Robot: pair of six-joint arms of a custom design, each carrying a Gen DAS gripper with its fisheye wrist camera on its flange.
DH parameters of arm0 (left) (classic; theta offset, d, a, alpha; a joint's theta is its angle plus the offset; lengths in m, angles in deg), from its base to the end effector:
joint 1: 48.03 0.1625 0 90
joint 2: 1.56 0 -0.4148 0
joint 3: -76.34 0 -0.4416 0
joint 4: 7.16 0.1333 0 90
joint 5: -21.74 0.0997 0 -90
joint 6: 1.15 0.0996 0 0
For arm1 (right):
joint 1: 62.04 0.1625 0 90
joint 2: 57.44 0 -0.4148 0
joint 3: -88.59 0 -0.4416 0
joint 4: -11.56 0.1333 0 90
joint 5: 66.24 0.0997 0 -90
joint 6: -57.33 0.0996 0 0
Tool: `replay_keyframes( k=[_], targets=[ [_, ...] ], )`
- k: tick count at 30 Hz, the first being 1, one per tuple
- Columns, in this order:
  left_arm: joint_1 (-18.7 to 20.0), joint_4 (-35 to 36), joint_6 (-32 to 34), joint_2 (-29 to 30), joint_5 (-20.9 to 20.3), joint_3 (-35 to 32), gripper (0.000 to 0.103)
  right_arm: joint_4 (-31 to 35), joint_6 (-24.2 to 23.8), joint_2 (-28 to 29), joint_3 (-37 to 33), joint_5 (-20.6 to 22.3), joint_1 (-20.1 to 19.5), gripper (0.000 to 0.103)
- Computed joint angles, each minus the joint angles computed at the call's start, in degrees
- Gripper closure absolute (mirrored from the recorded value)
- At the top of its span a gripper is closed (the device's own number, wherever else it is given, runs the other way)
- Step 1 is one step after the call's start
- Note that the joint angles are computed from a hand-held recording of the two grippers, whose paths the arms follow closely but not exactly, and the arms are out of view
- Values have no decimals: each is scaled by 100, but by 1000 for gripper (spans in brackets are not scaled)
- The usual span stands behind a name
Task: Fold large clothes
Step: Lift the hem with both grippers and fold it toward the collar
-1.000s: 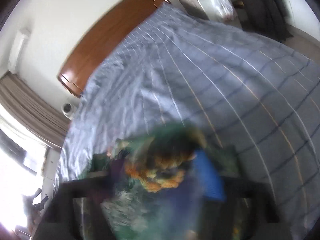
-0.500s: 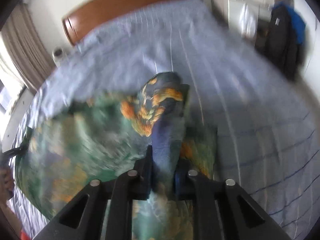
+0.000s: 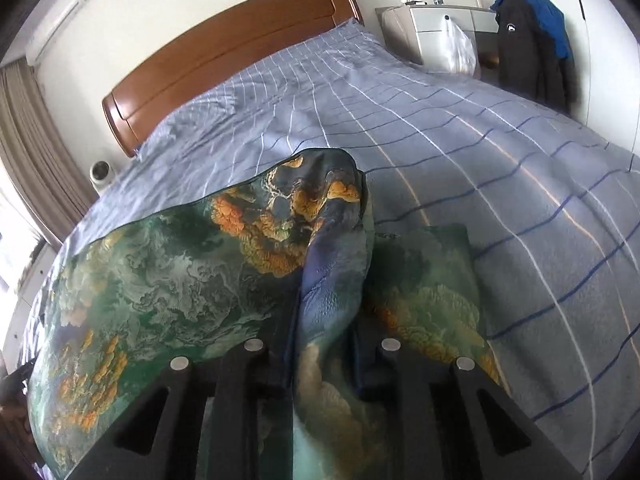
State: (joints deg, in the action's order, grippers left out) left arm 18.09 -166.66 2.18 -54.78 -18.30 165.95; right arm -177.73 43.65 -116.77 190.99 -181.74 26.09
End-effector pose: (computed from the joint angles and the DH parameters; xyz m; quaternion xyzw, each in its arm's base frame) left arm -0.1008 -0.7454 0.2335 0.0874 0.8728 -0.3263 0.3522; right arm 0.0687 -0.6669 0.2506 -0.0149 -0.8664 0.4290 0.2550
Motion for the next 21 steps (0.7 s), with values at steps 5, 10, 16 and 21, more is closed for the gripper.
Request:
replay_keyframes(
  k=[5,10,16,21],
  targets=[
    [-133,-64,-259,-198,231,241,40,-11,89,-23,20,187,3,70],
    [-409,-294,-416,-1064,51,1020,13,-1230,363,-514,717,64,263,4],
    [-915,191,-634,-2239,270,2141,11,-2399,164,-1176,1931,-287,719,4],
    [-1434,792,-886,-3207,453,3122,9,-2683,192,-1510,3062,-528,961,4]
  ],
)
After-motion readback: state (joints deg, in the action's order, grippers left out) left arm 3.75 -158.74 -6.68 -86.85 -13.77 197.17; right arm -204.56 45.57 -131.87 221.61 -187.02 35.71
